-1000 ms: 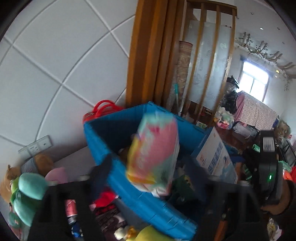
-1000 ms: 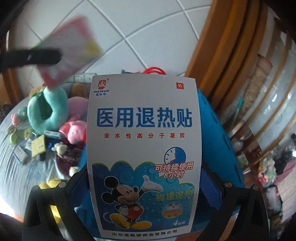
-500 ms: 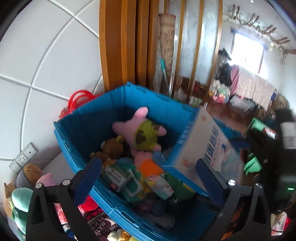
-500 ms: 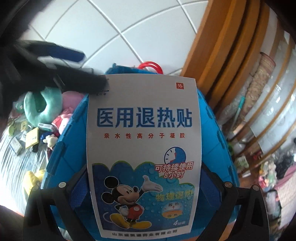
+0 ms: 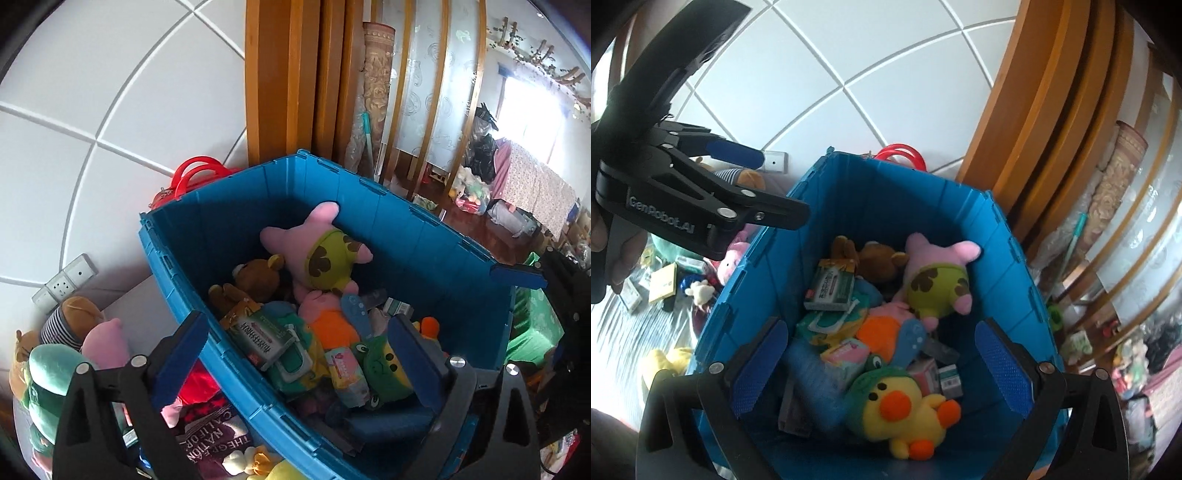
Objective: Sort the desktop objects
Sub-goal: 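Return both grippers from the blue bin to the table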
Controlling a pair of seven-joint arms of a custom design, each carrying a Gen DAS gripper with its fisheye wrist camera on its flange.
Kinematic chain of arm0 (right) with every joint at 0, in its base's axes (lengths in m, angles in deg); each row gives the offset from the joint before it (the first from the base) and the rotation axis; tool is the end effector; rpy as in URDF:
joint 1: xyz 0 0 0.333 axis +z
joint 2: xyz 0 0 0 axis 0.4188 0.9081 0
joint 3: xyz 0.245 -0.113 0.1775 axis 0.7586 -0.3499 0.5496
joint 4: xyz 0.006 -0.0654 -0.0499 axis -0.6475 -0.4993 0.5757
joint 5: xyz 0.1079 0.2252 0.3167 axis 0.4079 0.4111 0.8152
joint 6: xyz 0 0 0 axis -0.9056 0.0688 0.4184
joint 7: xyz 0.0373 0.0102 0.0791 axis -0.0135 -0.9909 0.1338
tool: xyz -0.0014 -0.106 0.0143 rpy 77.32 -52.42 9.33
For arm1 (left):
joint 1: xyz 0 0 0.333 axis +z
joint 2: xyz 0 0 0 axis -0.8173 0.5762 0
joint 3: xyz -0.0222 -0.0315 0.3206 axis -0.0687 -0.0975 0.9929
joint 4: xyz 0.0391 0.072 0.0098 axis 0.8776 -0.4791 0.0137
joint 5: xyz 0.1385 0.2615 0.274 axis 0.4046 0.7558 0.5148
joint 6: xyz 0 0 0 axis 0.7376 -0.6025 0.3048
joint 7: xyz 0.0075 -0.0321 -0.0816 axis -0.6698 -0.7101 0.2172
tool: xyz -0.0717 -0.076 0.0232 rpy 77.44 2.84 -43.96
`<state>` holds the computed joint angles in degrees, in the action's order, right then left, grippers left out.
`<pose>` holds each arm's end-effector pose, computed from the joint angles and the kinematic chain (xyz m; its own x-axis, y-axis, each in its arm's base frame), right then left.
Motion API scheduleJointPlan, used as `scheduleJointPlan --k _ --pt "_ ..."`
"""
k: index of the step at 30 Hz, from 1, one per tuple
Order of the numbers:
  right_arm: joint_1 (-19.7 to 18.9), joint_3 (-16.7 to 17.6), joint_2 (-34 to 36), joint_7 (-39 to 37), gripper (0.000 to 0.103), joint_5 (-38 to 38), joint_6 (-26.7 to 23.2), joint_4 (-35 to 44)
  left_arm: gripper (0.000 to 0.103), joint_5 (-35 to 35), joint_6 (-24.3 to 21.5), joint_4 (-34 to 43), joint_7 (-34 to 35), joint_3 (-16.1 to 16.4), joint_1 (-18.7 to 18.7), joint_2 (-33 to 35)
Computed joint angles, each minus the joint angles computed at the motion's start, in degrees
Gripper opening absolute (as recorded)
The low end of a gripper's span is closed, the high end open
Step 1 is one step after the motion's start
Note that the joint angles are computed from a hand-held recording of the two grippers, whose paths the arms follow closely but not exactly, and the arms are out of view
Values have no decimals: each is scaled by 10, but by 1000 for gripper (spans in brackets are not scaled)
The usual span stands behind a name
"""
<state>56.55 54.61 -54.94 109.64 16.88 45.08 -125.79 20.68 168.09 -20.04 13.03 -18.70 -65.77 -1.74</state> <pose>0.4471 0.3843 0.8161 0.5074 -0.8257 0.2466 -0.5150 -0.5200 -0.6815 0.4914 -0.2236 0.8165 -0.2923 -0.9548 0.0548 -0.6909 0.1712 -0.7024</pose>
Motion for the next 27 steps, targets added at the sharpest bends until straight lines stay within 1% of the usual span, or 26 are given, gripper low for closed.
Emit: scheduleJointPlan --k 9,16,22,27 --pt "24 5 25 9 103 -16 -25 35 100 -31 20 -77 11 19 12 -61" --pt "59 8 51 23 103 -39 -47 72 100 -57 30 -135 24 39 23 -117" --pt "105 7 97 28 103 -56 -74 133 100 -75 33 -207 34 63 41 -183" --pt "160 -4 164 15 103 -54 -103 221 99 -75 24 -297 39 91 68 -261"
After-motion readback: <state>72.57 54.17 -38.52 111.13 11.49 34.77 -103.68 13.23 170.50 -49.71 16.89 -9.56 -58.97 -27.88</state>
